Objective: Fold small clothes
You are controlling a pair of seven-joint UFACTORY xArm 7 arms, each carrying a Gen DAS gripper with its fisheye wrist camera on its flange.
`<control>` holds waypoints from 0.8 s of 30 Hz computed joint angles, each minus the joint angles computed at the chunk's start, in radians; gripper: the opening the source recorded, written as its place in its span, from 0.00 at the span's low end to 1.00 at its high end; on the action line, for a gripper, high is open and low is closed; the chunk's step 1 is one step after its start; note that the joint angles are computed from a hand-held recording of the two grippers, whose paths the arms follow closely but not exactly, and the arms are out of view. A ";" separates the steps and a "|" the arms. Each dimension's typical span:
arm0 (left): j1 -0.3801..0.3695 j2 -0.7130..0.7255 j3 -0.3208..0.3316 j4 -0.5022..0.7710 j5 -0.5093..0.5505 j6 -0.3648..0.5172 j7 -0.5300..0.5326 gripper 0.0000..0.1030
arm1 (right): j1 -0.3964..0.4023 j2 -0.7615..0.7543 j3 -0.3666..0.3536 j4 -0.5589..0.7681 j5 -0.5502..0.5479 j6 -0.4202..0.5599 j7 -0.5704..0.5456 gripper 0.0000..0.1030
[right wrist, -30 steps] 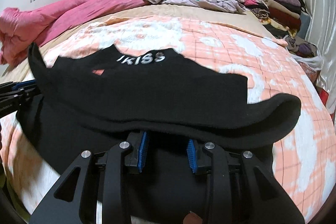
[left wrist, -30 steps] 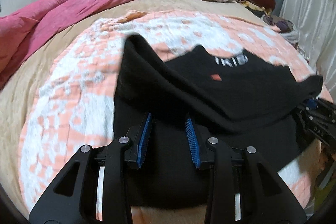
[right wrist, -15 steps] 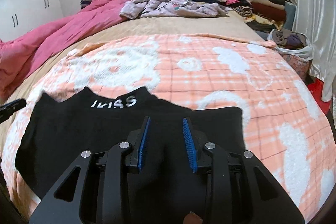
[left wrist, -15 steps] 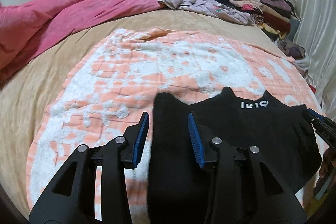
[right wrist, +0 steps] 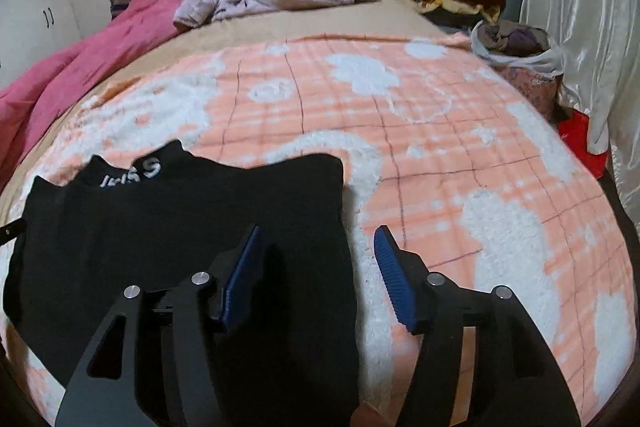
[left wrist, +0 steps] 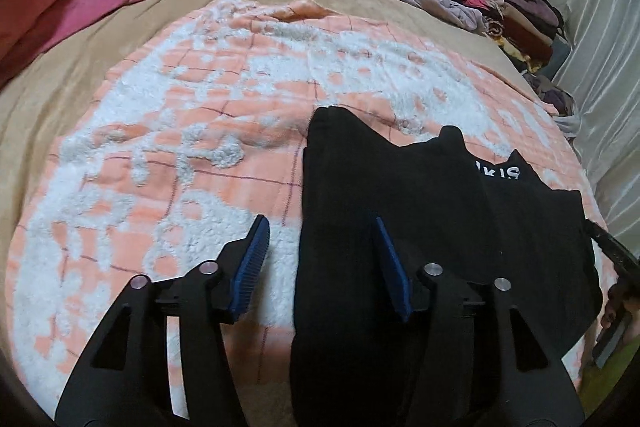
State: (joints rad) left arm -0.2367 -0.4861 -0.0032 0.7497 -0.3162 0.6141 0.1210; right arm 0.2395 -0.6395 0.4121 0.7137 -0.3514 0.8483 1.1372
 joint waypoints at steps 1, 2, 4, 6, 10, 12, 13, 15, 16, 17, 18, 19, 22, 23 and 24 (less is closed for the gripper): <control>-0.004 0.008 0.000 0.003 -0.005 -0.003 0.001 0.45 | 0.004 0.008 -0.014 -0.010 0.009 -0.021 -0.006 0.55; -0.007 0.015 -0.001 0.004 -0.007 -0.002 0.000 0.45 | 0.007 0.015 -0.022 -0.015 0.016 -0.033 -0.012 0.55; -0.010 0.020 -0.008 0.000 -0.006 -0.017 0.000 0.38 | 0.007 0.034 -0.035 -0.022 0.028 -0.063 -0.017 0.55; -0.018 0.010 -0.011 -0.015 -0.006 -0.033 0.010 0.12 | 0.021 0.038 -0.059 -0.041 0.055 -0.115 -0.028 0.33; -0.014 -0.036 -0.031 -0.046 0.041 -0.099 0.008 0.03 | 0.000 0.016 -0.014 -0.022 0.035 -0.111 -0.013 0.09; -0.015 -0.053 -0.027 -0.042 0.052 -0.123 0.007 0.03 | -0.012 -0.007 0.006 -0.013 0.005 -0.117 -0.003 0.08; -0.017 -0.059 -0.026 -0.038 0.058 -0.132 0.007 0.03 | -0.021 -0.019 0.016 -0.004 -0.012 -0.115 -0.001 0.08; -0.011 -0.067 -0.036 -0.024 0.080 -0.158 -0.004 0.03 | -0.040 -0.031 0.030 0.015 -0.042 -0.104 -0.005 0.08; -0.001 -0.064 -0.046 -0.017 0.096 -0.163 -0.020 0.03 | -0.053 -0.031 0.036 0.025 -0.057 -0.102 -0.007 0.08; 0.012 -0.060 -0.059 -0.012 0.115 -0.164 -0.042 0.03 | -0.065 -0.024 0.043 0.035 -0.066 -0.087 -0.007 0.08; 0.019 -0.047 -0.063 -0.003 0.127 -0.155 -0.060 0.03 | -0.073 -0.018 0.048 0.041 -0.071 -0.071 -0.005 0.08; 0.023 -0.037 -0.068 0.000 0.138 -0.152 -0.074 0.03 | -0.075 -0.011 0.045 0.037 -0.067 -0.064 0.002 0.08; 0.045 -0.013 -0.087 -0.018 0.186 -0.147 -0.115 0.03 | -0.062 0.023 0.039 0.019 -0.048 -0.030 0.014 0.09; 0.055 -0.004 -0.095 -0.026 0.206 -0.145 -0.130 0.04 | -0.057 0.038 0.042 0.015 -0.051 -0.018 0.015 0.09; 0.065 0.011 -0.103 -0.036 0.229 -0.141 -0.143 0.04 | -0.054 0.058 0.052 0.019 -0.061 0.003 0.019 0.09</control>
